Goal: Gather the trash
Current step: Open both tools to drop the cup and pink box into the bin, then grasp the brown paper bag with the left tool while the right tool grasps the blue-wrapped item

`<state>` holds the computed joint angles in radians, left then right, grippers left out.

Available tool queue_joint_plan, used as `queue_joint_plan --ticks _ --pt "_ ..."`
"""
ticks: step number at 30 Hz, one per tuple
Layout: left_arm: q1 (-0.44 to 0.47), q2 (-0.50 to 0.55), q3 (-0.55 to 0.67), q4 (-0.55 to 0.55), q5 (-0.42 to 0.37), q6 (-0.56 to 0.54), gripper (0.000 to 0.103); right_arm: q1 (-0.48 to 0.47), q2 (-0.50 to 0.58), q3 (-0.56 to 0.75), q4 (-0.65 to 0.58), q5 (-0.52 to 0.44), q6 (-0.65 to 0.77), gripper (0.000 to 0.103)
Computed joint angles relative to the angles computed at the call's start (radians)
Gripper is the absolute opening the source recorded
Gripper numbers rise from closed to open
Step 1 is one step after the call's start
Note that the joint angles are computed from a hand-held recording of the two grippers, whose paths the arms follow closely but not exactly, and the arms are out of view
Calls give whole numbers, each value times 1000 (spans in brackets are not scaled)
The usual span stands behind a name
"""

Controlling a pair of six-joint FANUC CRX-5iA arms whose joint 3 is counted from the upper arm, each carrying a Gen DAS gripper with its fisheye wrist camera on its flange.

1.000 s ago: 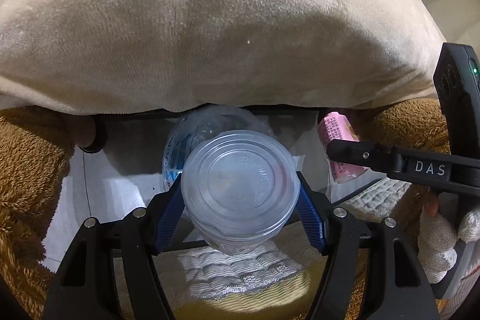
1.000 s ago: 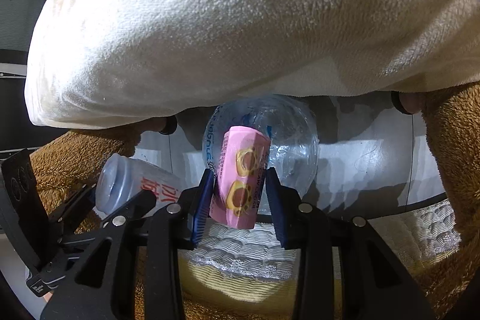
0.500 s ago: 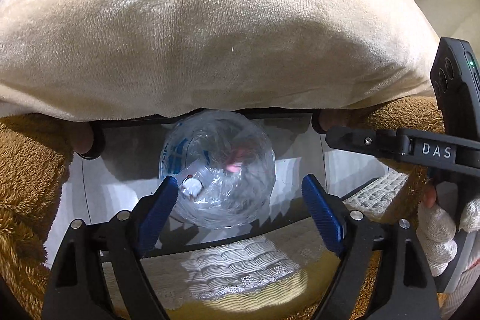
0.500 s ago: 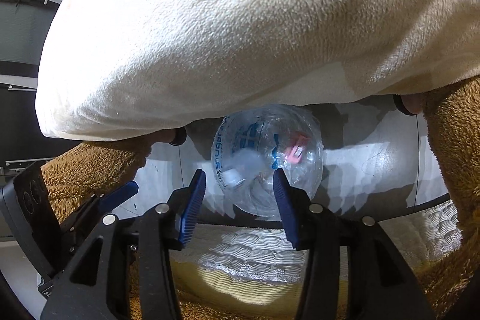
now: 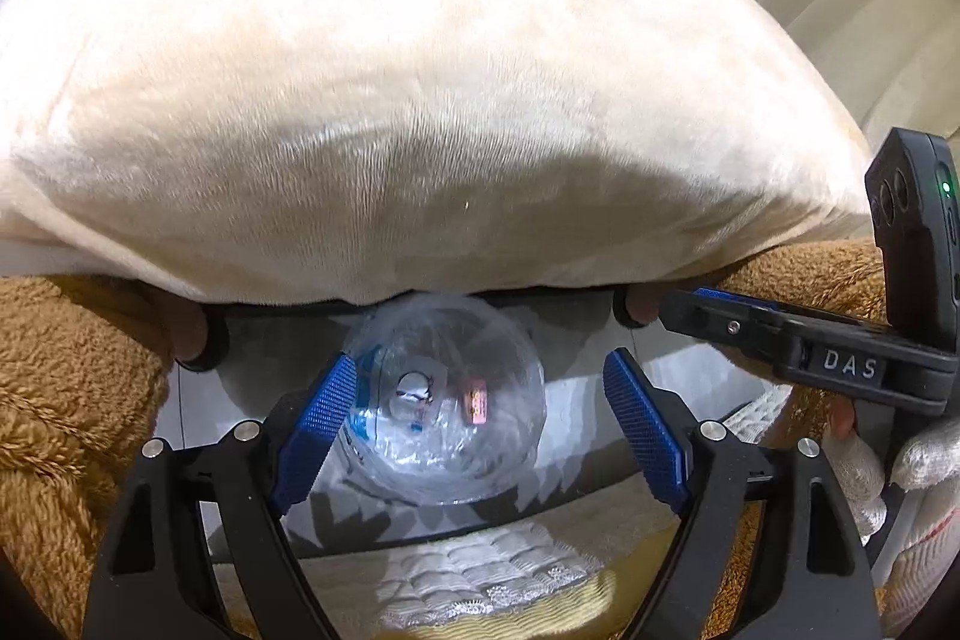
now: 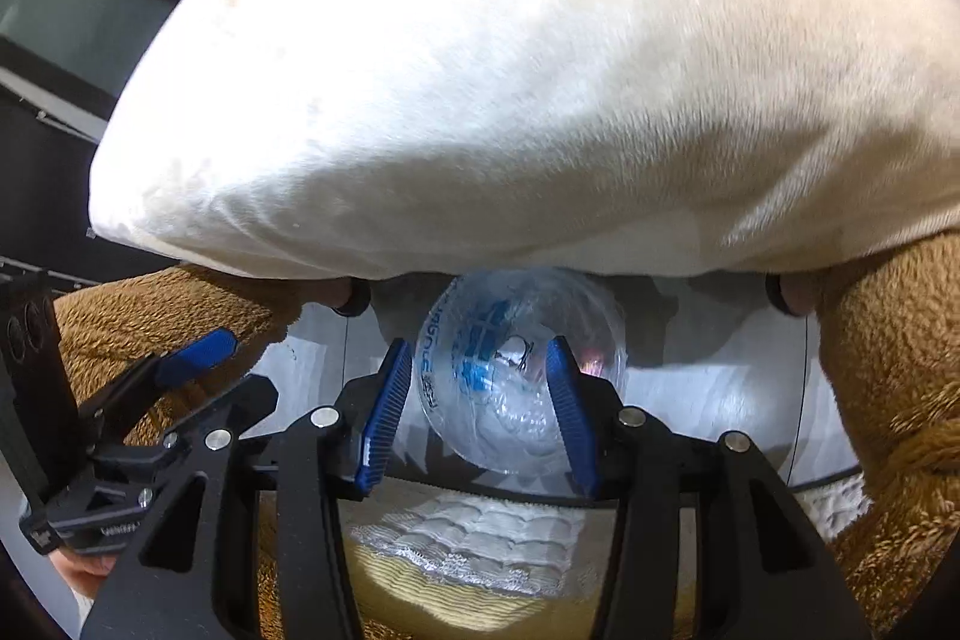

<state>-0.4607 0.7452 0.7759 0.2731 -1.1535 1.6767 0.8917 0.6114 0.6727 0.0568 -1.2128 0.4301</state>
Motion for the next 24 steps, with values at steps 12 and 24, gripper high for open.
queue_joint_plan --ticks 12,24 --pt "12 -162 -216 46 319 -111 83 93 -159 -281 462 235 -110 51" --pt "42 -139 -126 71 359 -197 83 19 -75 -93 428 225 102 59"
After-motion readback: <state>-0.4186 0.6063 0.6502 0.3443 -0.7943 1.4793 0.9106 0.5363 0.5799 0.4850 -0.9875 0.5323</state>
